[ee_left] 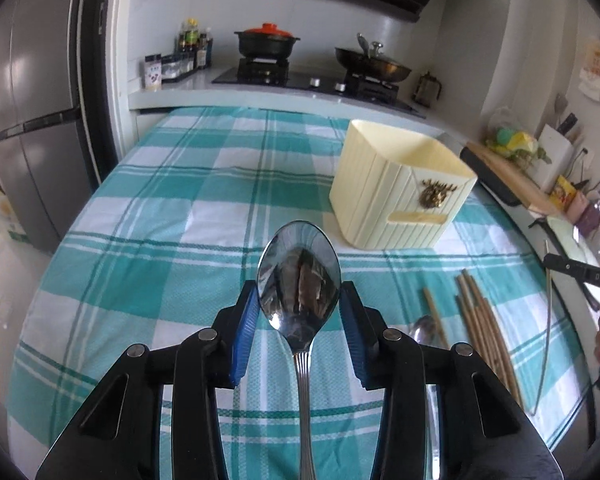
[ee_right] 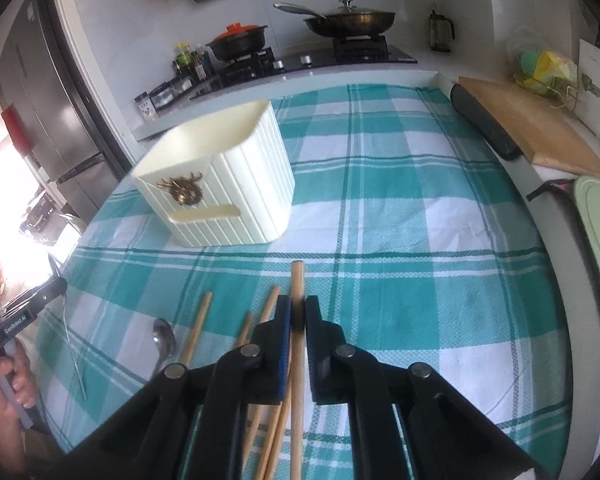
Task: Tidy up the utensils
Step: 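Close the left tool on the spoon and lift while the right tool grasps and lifts the chopstick, then carry the spoon with the left tool toward the cream caddy while the right tool holds the chopstick above it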
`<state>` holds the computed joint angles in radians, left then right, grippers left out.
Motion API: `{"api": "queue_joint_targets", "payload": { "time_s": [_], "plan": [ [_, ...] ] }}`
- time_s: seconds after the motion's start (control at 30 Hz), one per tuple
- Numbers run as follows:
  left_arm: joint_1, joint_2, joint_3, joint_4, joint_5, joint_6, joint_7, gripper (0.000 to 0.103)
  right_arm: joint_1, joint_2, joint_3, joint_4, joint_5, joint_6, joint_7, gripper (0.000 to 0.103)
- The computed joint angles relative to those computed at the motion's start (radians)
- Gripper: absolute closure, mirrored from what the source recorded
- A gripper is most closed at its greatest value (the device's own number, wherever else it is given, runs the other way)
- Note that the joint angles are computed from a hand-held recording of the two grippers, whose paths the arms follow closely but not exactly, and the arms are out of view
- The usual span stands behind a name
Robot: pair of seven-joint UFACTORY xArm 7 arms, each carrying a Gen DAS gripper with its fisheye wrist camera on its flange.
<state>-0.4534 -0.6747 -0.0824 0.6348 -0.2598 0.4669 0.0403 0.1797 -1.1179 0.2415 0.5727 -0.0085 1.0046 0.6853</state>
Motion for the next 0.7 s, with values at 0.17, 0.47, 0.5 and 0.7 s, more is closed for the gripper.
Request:
{"api": "queue_joint_targets", "payload": {
  "time_s": [0.17,0.47,0.5,0.7],
  "plan": [
    [-0.033,-0.059,0.024,0.013,-0.026,0.007,0.020,0.062,-0.001,-0.068,0.046,0.069,-0.020,0.049,0.020,0.096],
    [-0.079,-0.047,0.053,0.083,-0.085,0.011,0.064,0.063,-0.065,-0.084,0.139,0.197,-0.106,0.054,0.017,0.096],
    [-0.082,-0.040,0.055,0.094,-0.091,0.011,0.069,0.063,-0.075,-0.081,0.145,0.210,-0.116,0.042,0.016,0.096],
    [-0.090,-0.006,0.064,0.159,-0.124,0.026,0.098,0.070,-0.122,-0.038,0.143,0.259,-0.151,-0.035,0.001,0.096]
  ]
}}
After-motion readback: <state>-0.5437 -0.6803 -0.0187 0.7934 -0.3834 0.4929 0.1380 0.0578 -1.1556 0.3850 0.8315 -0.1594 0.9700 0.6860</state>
